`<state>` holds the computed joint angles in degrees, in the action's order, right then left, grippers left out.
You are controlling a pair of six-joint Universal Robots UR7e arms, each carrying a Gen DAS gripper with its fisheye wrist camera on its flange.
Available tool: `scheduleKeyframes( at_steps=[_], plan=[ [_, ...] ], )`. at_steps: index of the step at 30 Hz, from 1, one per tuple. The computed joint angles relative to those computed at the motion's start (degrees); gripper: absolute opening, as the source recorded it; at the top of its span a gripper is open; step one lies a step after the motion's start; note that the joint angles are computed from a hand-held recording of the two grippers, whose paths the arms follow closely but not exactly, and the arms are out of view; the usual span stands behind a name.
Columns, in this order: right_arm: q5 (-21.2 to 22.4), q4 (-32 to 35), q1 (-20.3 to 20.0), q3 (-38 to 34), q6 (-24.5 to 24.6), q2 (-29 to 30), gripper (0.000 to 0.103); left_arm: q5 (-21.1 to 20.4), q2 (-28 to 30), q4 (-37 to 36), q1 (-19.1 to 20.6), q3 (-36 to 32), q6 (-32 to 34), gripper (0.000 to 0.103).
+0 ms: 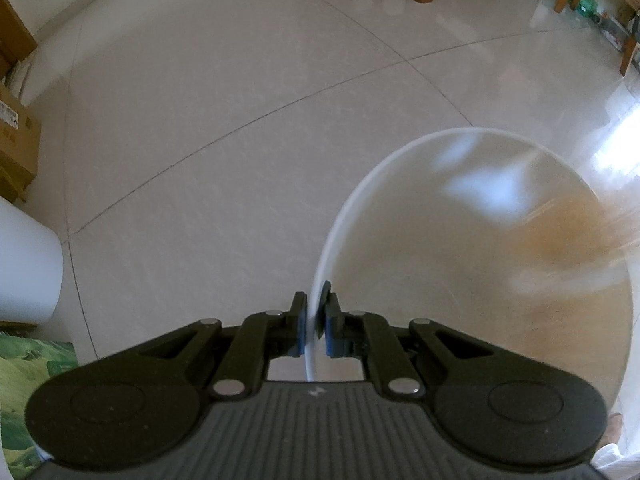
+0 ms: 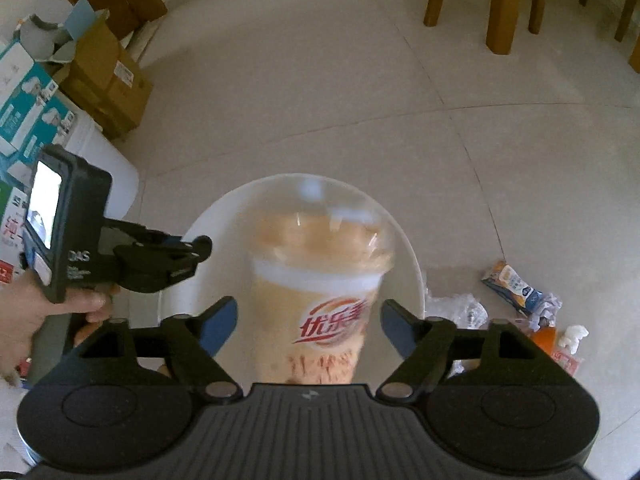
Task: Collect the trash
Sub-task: 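Carry the milk tea cup over the bin and release it inside, then lower the right gripper to the whole orange and grasp it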
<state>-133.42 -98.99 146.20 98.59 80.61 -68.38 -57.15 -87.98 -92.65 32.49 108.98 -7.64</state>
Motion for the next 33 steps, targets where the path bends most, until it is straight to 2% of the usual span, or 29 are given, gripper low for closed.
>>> scheduleKeyframes(
  at_steps=[5,8,10,14,17,23,29,33],
  plan=[
    [-1.5,0.3,1.2,1.2,0.6,-0.5,0.090,-0.3,0.1,0.4,0.1,-0.4,-0.3,0.007],
    [-3.4,5.3,2.9,1.3,4.0,-2.0,0.092,-0.3,0.2,0.5,0.2,-0.6,-0.4,0.007],
    [-4.4,9.9,4.2,1.8,7.8,-3.6,0.094,-0.5,0.2,0.7,0.3,-0.9,-0.4,0.007],
    [-5.9,24.4,7.2,2.8,20.6,-6.4,0.098,-0.5,0.1,0.8,0.4,-0.9,-0.4,0.007],
    [-5.2,29.4,8.3,6.3,25.7,-8.5,0.098,-0.6,0.1,0.8,0.4,-1.0,-0.4,0.007],
    [-0.8,23.2,5.9,19.8,28.4,-13.5,0.097,-0.3,0.2,1.1,0.2,-1.1,-0.4,0.007],
    [1.0,8.4,2.4,33.1,30.5,-16.9,0.097,-1.0,0.8,1.5,0.7,-1.8,-1.1,0.007],
    [0.9,1.7,-0.6,38.4,31.8,-18.0,0.095,-0.9,1.0,1.6,0.8,-2.0,-0.8,0.007]
  ],
)
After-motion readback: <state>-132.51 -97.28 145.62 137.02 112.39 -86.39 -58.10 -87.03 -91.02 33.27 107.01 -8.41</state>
